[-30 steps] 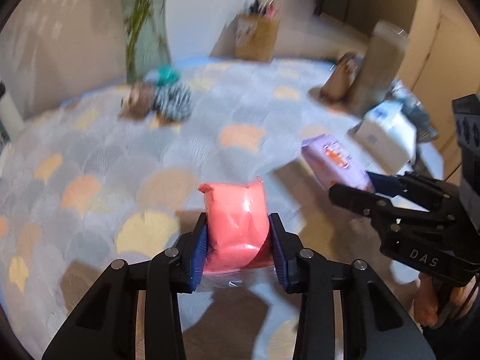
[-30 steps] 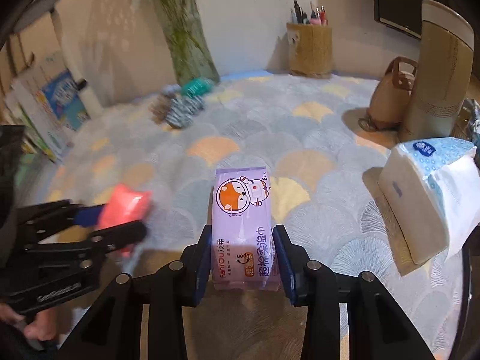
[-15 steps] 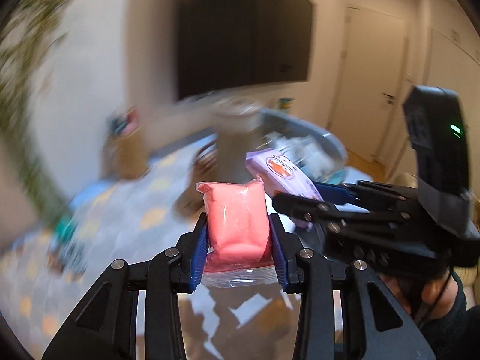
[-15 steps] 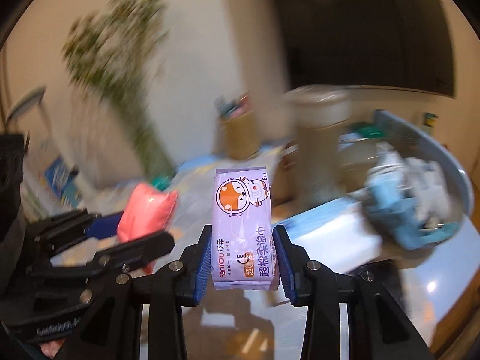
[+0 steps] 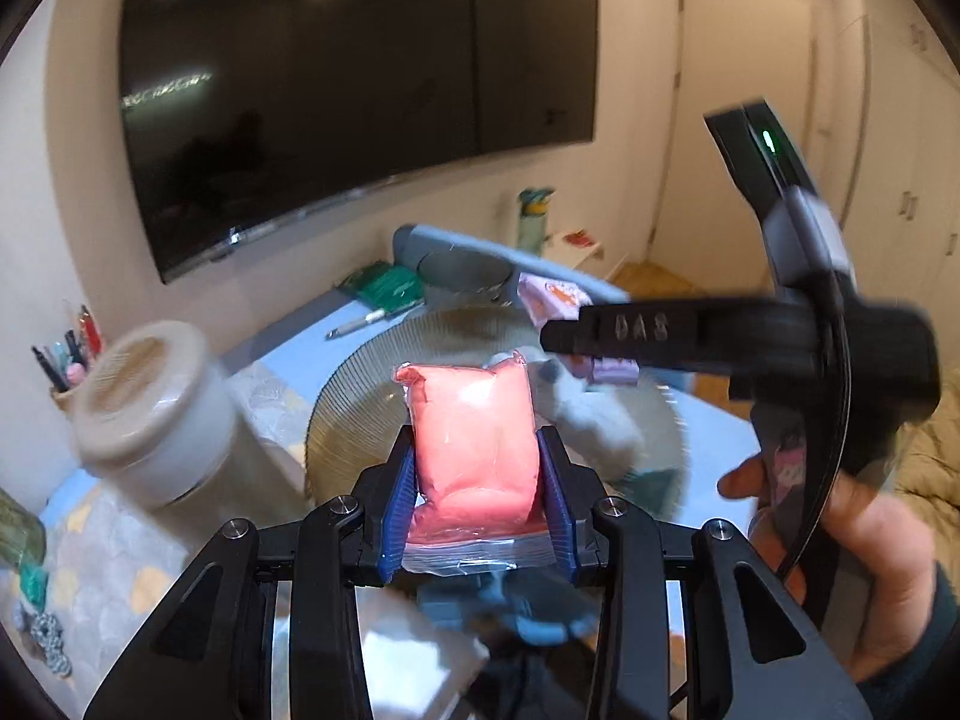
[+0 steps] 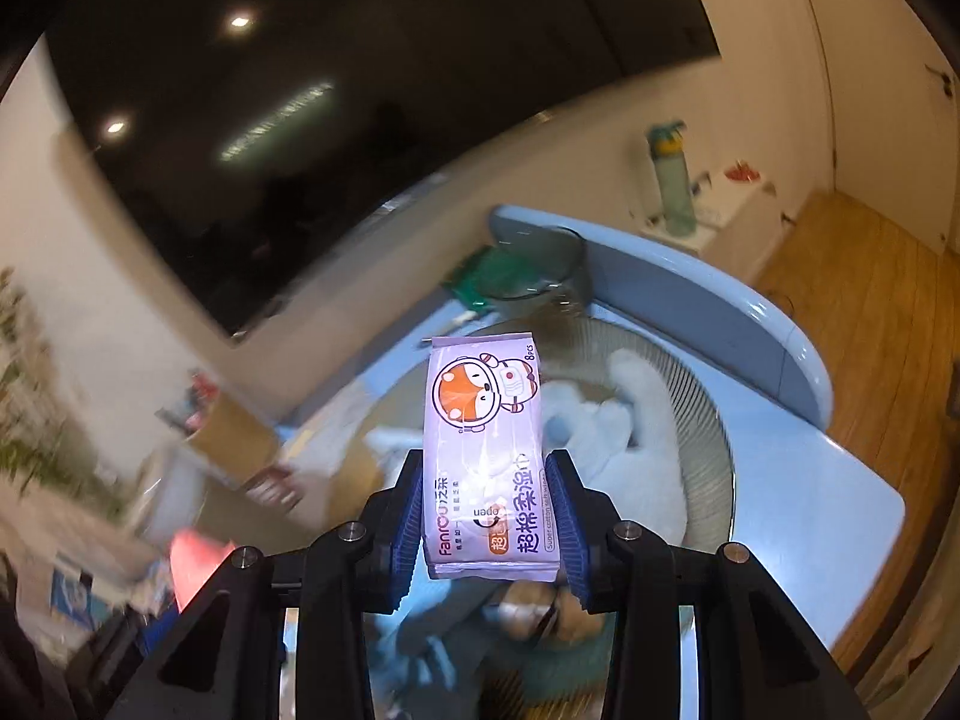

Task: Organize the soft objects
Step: 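Carry the pink packet and wipes pack in both grippers to the glass dish, then open both grippers to drop the pink packet and wipes pack into the dish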

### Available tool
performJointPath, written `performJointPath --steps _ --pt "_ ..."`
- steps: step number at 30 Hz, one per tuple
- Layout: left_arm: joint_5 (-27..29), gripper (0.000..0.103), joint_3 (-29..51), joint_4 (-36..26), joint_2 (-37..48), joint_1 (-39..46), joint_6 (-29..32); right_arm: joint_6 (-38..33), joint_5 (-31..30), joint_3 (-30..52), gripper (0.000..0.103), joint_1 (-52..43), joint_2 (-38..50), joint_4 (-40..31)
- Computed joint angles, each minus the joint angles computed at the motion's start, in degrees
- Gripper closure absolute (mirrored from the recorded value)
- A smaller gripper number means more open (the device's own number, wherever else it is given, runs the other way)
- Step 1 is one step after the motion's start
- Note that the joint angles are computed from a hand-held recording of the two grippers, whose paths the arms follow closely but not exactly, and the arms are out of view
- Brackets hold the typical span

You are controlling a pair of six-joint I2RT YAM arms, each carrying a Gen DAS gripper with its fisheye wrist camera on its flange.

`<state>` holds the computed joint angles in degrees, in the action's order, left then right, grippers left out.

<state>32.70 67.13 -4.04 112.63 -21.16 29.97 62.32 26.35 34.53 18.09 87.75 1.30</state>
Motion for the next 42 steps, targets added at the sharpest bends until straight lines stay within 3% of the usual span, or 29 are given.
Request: performJointPath --steps 6,9,10,12,17,22,25,29,32,35,42 --pt "-5.83 0.066 6.21 2.93 7.39 -3.88 -5.03 -6.35 -13.49 3.62 0.063 -13.41 10.65 8.89" --pt "-8.62 0.051 6.71 5.92 8.65 -5.11 -6.45 -7.73 -18.15 5.37 0.058 -16.57 13.71 10.56" --pt "-8.72 0.042 6.40 6.28 8.42 -5.17 -6.68 -7.69 -19.05 5.77 0.051 -16.92 14.07 10.55" --pt "-6.97 0.033 5.76 5.85 7.68 -4.75 -6.03 -7.92 -20.15 4.71 0.049 -17.69 13.67 12.32" --pt "-3.65 0.030 -0.20 6.52 1.92 -3.26 -4.00 -6.78 -18.64 -0.14 0.049 -16.53 7.27 12.51" --pt "3.90 0.030 -7.05 2.09 -7.61 1.68 -0.36 -2.26 -14.91 -5.27 0.049 -10.58 -4.36 7.72" --pt "8.32 0.030 -8.08 -4.49 -12.52 6.47 4.06 1.90 -11.11 -6.55 0.049 -4.06 -11.07 3.34" --pt "16.25 0.030 -3.99 -18.19 -15.05 17.40 12.41 7.33 -4.23 -4.28 0.048 7.40 -15.48 -3.33" --pt "20.48 0.028 2.74 -28.42 -12.11 26.02 19.13 10.27 1.79 0.81 0.046 16.78 -13.19 -7.53" --pt "22.35 0.024 9.15 -34.14 -8.78 33.49 22.61 10.75 6.32 7.55 0.045 24.49 -7.55 -9.85" --pt "21.61 0.019 20.80 -30.38 0.73 45.88 19.71 4.28 9.50 29.28 0.044 34.56 13.41 -14.14"
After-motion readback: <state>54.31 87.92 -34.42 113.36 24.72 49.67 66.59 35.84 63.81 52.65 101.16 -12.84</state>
